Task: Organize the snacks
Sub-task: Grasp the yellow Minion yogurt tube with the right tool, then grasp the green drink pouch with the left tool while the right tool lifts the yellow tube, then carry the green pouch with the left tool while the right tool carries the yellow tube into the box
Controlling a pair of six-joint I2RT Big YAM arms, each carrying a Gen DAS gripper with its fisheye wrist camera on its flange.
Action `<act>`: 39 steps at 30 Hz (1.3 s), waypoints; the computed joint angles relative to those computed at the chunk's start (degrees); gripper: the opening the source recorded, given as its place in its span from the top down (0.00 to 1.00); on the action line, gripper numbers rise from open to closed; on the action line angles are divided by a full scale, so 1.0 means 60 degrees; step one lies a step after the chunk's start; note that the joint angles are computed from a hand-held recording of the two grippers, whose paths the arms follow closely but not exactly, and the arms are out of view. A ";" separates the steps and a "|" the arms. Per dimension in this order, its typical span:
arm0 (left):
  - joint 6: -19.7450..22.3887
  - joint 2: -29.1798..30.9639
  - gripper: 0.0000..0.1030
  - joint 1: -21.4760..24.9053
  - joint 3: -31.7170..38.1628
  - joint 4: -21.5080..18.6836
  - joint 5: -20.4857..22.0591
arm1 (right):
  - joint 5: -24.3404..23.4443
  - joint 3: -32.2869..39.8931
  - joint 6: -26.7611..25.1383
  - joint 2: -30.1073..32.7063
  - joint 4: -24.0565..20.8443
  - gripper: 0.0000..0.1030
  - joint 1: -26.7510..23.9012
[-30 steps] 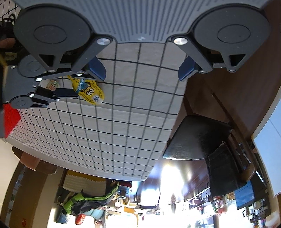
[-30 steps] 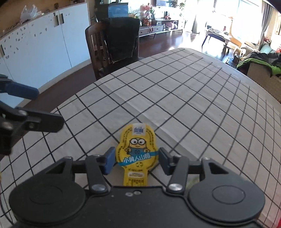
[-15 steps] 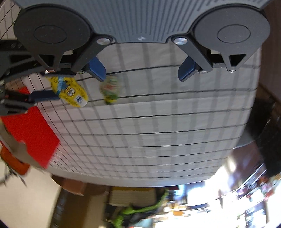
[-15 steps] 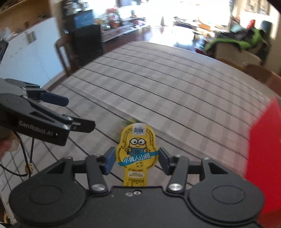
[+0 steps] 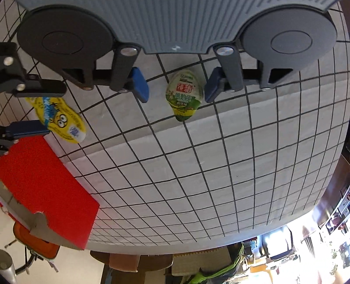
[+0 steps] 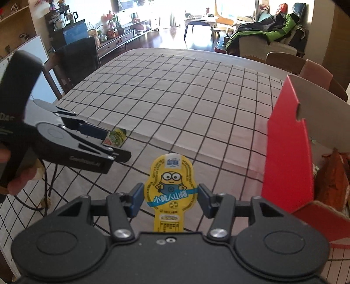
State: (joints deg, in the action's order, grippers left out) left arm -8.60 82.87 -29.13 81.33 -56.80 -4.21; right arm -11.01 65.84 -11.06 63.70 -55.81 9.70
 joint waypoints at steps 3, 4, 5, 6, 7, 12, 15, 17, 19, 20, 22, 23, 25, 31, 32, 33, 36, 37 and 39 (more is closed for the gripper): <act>0.0026 0.0050 0.64 -0.0091 0.0040 0.0024 -0.0134 | -0.0004 -0.0004 0.0009 -0.0047 0.0012 0.50 -0.0035; 0.0036 0.0064 0.66 -0.0124 0.0050 0.0032 -0.0176 | 0.0009 0.0002 0.0036 -0.0048 0.0013 0.50 -0.0028; 0.0050 0.0056 0.66 -0.0159 0.0039 0.0032 -0.0233 | 0.0011 0.0001 0.0043 -0.0071 0.0002 0.50 -0.0048; 0.0051 0.0043 0.67 -0.0194 0.0016 0.0052 -0.0313 | -0.0006 -0.0011 0.0035 -0.0098 0.0005 0.50 -0.0078; 0.0058 0.0022 0.67 -0.0212 -0.0003 0.0060 -0.0369 | -0.0037 -0.0016 0.0020 -0.0128 0.0011 0.50 -0.0110; -0.0183 0.0030 0.67 -0.0280 0.0101 -0.0081 -0.0430 | -0.0108 0.0020 -0.0040 -0.0272 -0.0030 0.50 -0.0207; -0.0441 -0.0013 0.67 -0.0362 0.0186 -0.0200 -0.0436 | -0.0135 0.0068 -0.0124 -0.0388 -0.0070 0.50 -0.0269; -0.0623 -0.0090 0.67 -0.0437 0.0257 -0.0274 -0.0439 | -0.0177 0.0092 -0.0193 -0.0459 -0.0047 0.50 -0.0342; -0.0755 -0.0200 0.67 -0.0543 0.0342 -0.0349 -0.0480 | -0.0263 0.0157 -0.0218 -0.0530 -0.0090 0.50 -0.0448; -0.0816 -0.0249 0.67 -0.0586 0.0394 -0.0404 -0.0500 | -0.0300 0.0193 -0.0230 -0.0575 -0.0116 0.50 -0.0504; -0.0994 -0.0329 0.67 -0.0702 0.0524 -0.0485 -0.0558 | -0.0397 0.0276 -0.0295 -0.0673 -0.0159 0.50 -0.0644; -0.1084 -0.0352 0.67 -0.0761 0.0587 -0.0510 -0.0593 | -0.0439 0.0326 -0.0317 -0.0726 -0.0191 0.50 -0.0716; -0.1282 -0.0424 0.67 -0.0868 0.0747 -0.0603 -0.0629 | -0.0525 0.0408 -0.0317 -0.0809 -0.0232 0.50 -0.0841; -0.1947 -0.0449 0.67 -0.1178 0.1397 -0.0776 -0.0552 | -0.1047 0.0891 -0.0143 -0.0917 -0.0566 0.50 -0.1571; -0.2016 -0.0385 0.67 -0.1249 0.1577 -0.0826 -0.0539 | -0.1114 0.0964 -0.0140 -0.0933 -0.0573 0.50 -0.1721; -0.2046 -0.0300 0.67 -0.1335 0.1784 -0.0868 -0.0528 | -0.1161 0.1014 -0.0139 -0.0949 -0.0546 0.50 -0.1863; -0.2071 0.0130 0.67 -0.1625 0.2510 -0.0923 -0.0479 | -0.1232 0.1167 -0.0178 -0.0958 -0.0447 0.50 -0.2373; -0.2054 0.0305 0.67 -0.1710 0.2762 -0.0936 -0.0443 | -0.1196 0.1210 -0.0237 -0.0940 -0.0367 0.50 -0.2575; -0.1981 0.0733 0.67 -0.1918 0.3373 -0.0993 -0.0458 | -0.1163 0.1294 -0.0372 -0.0859 -0.0243 0.50 -0.3004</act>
